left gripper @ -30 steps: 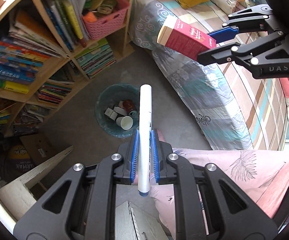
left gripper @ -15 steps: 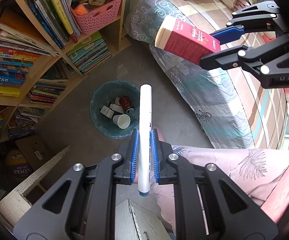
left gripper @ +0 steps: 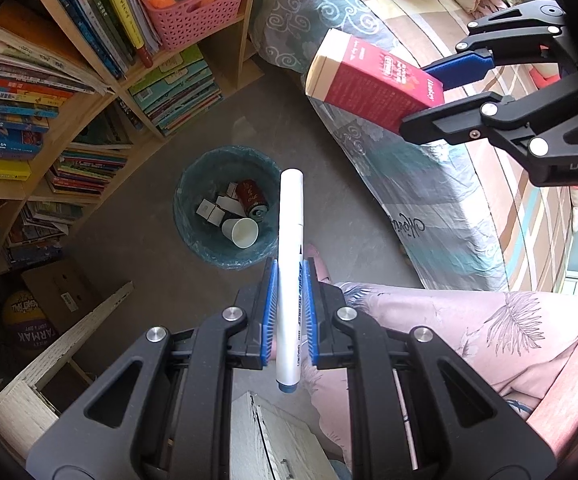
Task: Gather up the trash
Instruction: 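Open both tools to drop the marker and box into the trash bin, then bring both open tools back over the table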
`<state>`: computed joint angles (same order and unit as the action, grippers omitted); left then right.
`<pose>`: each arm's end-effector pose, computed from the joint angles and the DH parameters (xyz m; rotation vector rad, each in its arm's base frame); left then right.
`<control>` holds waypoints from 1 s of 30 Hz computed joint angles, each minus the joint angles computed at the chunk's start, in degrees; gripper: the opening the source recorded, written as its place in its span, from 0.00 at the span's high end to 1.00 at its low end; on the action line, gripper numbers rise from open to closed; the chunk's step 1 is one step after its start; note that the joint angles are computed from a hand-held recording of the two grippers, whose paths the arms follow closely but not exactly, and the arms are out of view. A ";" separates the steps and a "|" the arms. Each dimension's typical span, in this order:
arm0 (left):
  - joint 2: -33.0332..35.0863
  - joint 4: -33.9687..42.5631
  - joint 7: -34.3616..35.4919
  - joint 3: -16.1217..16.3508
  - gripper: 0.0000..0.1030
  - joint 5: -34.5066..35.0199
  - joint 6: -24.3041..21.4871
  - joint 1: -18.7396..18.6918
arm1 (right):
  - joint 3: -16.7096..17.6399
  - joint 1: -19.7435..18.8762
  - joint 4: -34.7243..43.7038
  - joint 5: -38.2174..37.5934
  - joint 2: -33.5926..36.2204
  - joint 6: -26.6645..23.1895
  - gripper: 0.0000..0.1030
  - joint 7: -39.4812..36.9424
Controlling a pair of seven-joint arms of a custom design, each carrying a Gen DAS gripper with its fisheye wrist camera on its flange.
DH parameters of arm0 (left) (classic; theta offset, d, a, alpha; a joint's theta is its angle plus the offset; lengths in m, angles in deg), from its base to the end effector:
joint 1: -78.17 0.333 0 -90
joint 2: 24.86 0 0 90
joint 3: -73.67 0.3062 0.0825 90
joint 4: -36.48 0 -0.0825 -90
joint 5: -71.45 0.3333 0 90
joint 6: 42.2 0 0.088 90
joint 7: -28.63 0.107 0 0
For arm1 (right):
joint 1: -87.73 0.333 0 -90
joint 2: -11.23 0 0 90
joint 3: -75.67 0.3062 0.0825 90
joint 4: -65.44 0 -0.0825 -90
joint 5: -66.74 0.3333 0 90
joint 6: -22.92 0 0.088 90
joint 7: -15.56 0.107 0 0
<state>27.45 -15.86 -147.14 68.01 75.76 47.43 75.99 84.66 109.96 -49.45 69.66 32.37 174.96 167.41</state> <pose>0.6908 -0.0607 0.3256 -0.2762 -2.8693 -0.0006 0.5103 0.3006 0.3300 -1.3403 2.5245 0.1327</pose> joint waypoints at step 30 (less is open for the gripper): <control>-1.76 -5.67 -2.99 -0.16 0.37 -0.17 10.17 0.11 | 0.52 -1.21 -5.85 3.06 -2.87 4.46 0.37 -0.04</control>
